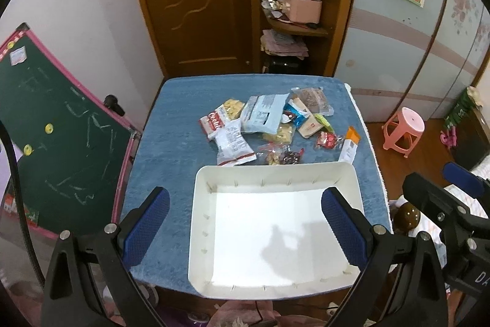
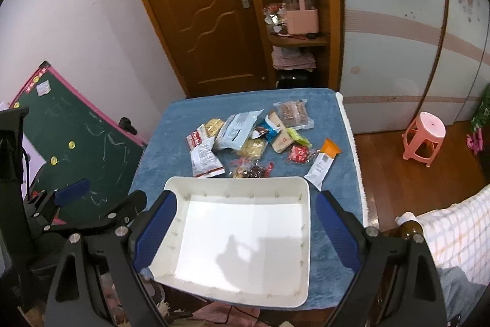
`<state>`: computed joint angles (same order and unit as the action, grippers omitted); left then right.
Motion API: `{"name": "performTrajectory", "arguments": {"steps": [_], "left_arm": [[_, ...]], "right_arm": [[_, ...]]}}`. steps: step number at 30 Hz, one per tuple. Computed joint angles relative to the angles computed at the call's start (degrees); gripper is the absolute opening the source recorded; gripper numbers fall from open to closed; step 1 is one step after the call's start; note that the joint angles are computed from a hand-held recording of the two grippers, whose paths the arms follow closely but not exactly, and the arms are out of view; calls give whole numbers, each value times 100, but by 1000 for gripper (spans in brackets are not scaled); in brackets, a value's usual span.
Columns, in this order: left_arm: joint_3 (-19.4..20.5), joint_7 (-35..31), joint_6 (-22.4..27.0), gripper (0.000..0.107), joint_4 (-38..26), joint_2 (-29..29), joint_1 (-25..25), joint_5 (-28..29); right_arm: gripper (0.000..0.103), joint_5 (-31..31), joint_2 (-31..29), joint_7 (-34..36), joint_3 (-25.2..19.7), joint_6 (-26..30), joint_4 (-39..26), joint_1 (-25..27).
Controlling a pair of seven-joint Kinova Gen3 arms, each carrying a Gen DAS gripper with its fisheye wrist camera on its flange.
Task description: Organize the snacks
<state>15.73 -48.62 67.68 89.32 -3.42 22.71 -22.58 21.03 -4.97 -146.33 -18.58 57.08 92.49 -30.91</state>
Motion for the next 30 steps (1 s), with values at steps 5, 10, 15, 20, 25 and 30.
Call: {"name": "performTrajectory", "arguments": {"steps": [5,10,15,20,25,30], "left_arm": [[-167,-404,-97,99,-210,269,-66,179],[-329,-766,-156,99,-419,584,-60,239],[-534,-1104,-287,99,-591,918,-85,289],[-770,-1432,-486,99,-730,1343,-170,283],[-1036,-1855,-654,99,-989,1902,-464,593],[-1217,-2221,-389,99,-1495,2614,-951,1274]], "right_arm": [[94,-3,275,46,102,182,-208,3],[94,-59,533,152,334,170,-332,-30],[94,-278,869,371,601,146,-505,41],[94,-464,1256,641,894,176,-709,184],[94,-549,1738,855,1166,234,-916,344],[94,-1039,2310,1227,1377,257,-1141,700]]}}
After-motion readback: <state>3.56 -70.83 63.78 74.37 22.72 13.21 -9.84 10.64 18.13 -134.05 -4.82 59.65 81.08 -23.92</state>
